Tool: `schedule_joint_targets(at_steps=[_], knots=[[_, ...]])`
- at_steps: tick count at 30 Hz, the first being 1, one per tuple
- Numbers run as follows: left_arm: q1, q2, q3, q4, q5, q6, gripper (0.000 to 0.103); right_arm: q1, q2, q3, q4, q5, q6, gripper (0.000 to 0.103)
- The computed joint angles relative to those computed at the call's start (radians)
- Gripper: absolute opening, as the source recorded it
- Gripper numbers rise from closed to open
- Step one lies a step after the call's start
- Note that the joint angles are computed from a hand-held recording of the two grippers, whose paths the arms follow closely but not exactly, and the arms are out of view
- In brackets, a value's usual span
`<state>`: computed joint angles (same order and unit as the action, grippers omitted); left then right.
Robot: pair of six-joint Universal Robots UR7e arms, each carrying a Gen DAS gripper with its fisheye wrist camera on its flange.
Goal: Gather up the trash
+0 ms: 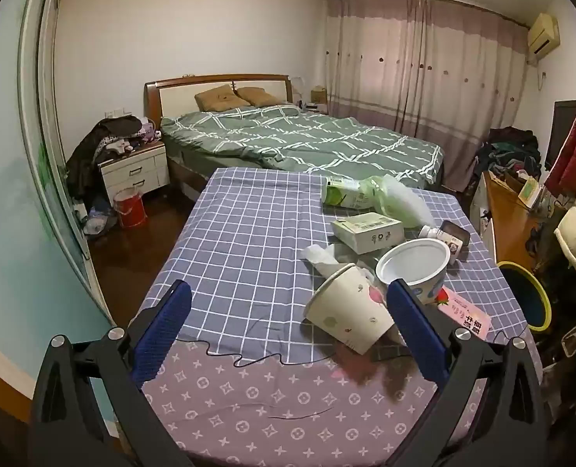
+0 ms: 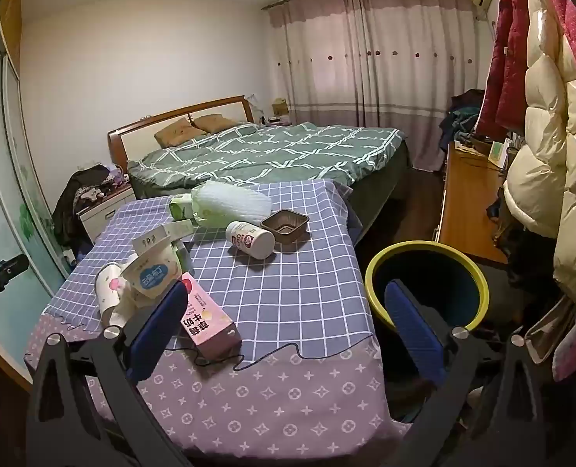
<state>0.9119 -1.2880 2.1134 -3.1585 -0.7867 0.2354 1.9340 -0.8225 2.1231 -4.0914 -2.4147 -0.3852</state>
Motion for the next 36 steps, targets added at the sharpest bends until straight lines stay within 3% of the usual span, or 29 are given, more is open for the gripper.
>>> schedule_joint_targets(at_steps=[6, 11, 36], knots=[[0.013, -0.010, -0.017, 0.056, -0.021, -0.021, 0.099, -0.003, -0.001, 0.002, 0.003, 0.006, 0.004, 0.097], [0.008, 0.013, -0.008, 0.007, -0.009, 0.011, 0.099, -0.005, 0.002, -0.002, 0.001, 0.004, 0.002, 0.097], [-0.003, -0.020, 0.003, 0.037, -0.032, 0.009, 0.099, -0.013, 0.000, 0.002, -0.001, 0.017, 0.009, 0.097]])
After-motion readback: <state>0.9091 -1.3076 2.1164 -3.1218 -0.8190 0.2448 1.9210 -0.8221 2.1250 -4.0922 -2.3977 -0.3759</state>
